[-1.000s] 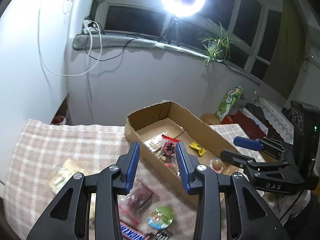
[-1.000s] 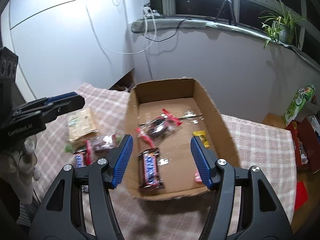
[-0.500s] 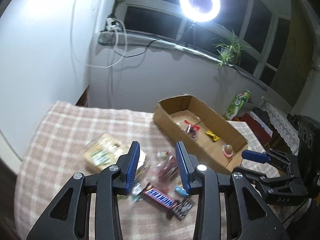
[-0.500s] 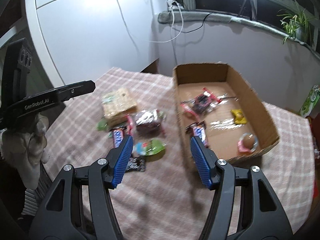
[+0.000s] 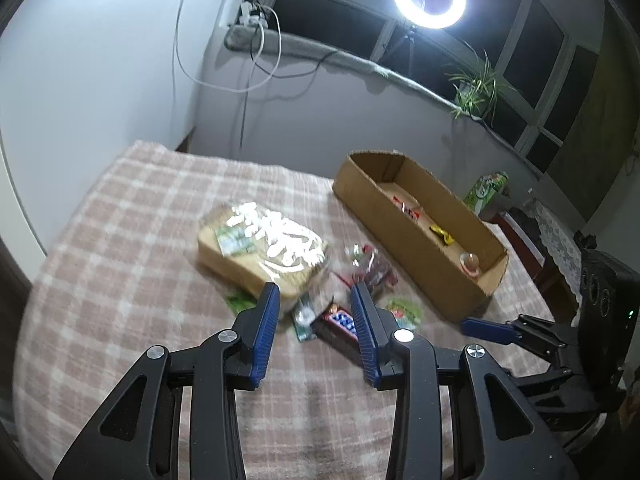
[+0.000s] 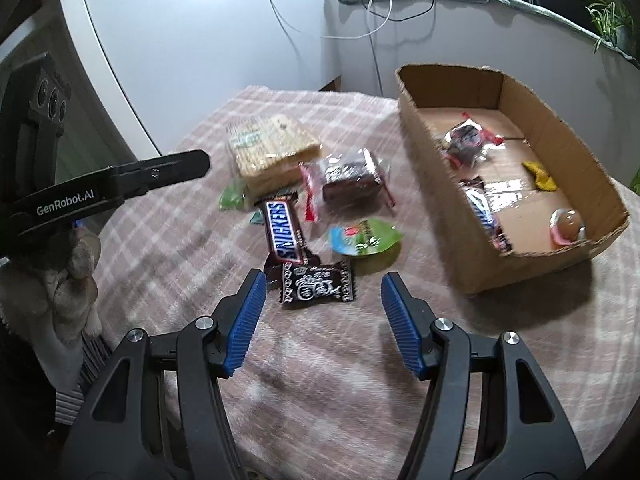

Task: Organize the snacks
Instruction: 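Release both items in the box and return tools to the pile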

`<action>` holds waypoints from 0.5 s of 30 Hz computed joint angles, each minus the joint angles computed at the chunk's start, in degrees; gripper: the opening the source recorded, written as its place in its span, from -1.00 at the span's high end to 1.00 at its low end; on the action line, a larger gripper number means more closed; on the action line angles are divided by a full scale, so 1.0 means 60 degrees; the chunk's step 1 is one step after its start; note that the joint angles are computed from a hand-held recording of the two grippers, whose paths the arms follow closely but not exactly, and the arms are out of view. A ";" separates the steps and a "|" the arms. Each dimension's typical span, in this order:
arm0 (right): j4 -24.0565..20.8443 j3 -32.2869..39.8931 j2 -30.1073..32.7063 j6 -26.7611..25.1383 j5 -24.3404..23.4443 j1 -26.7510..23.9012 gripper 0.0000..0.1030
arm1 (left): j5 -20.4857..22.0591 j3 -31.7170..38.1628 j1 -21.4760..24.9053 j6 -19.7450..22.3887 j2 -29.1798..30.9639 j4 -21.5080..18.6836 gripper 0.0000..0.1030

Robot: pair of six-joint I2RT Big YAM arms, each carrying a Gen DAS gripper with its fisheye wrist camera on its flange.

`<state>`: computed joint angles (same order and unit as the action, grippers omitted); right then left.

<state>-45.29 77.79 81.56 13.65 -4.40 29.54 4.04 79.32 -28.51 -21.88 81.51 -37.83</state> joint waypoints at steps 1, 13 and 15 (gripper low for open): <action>0.0002 0.0009 0.0054 -0.0011 0.0085 0.0062 -0.22 | 0.0087 -0.0025 -0.0004 -0.0035 0.0022 -0.0005 0.31; 0.0033 0.0172 0.0594 -0.0377 0.0518 0.0286 -0.22 | 0.0927 0.0086 -0.0230 -0.0252 0.0601 -0.0322 0.31; 0.0019 0.0234 0.0688 -0.0469 0.0551 0.0288 -0.21 | 0.0965 0.0201 -0.0287 -0.0167 0.0708 -0.0426 0.31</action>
<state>-45.17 79.19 85.68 10.83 -1.09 31.27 9.83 80.52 -30.23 -22.88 85.76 -40.38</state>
